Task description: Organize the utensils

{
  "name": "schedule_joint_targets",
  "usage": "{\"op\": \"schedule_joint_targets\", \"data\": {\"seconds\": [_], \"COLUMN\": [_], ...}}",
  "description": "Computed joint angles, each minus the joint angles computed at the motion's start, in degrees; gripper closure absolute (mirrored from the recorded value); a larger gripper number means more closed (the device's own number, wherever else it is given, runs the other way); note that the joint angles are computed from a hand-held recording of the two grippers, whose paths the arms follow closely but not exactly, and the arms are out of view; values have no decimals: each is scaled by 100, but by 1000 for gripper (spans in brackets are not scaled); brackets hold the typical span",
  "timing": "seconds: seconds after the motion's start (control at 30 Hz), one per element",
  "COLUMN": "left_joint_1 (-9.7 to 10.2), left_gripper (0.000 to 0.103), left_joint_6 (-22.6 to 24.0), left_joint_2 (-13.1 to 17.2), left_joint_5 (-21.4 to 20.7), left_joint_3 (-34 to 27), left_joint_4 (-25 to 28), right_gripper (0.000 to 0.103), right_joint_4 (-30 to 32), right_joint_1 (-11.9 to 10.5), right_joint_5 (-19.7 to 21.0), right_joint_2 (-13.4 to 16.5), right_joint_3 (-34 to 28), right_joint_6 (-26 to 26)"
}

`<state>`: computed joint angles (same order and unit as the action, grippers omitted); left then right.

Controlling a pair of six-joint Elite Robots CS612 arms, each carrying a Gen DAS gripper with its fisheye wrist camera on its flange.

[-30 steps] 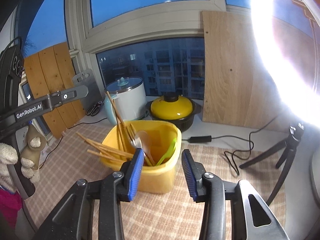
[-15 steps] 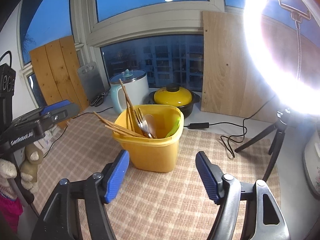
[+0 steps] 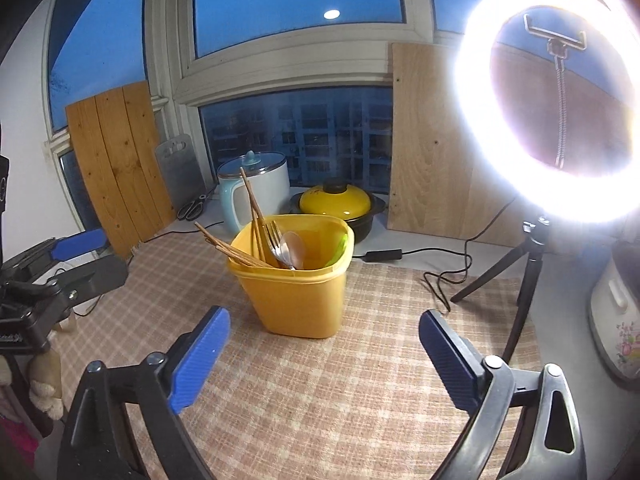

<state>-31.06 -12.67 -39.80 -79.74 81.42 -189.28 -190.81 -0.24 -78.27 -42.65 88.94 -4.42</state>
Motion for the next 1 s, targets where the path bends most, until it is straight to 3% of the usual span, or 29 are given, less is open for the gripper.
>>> {"op": "schedule_joint_targets", "data": {"seconds": [0.3, 0.6, 1.0], "left_joint_1": [-123, -188, -194], "left_gripper": [1, 0, 0], "left_joint_6": [-34, -104, -58], "left_joint_2": [-86, -119, -133], "left_joint_5": [374, 685, 779], "left_joint_3": [173, 257, 265], "left_joint_4": [218, 232, 108], "right_gripper": [0, 0, 0], "right_joint_4": [-389, -371, -475], "right_joint_1": [7, 6, -20], "right_joint_5": [-338, -494, -578], "right_joint_2": [-41, -59, -39], "right_joint_3": [214, 330, 320], "right_joint_6": [54, 98, 211]}}
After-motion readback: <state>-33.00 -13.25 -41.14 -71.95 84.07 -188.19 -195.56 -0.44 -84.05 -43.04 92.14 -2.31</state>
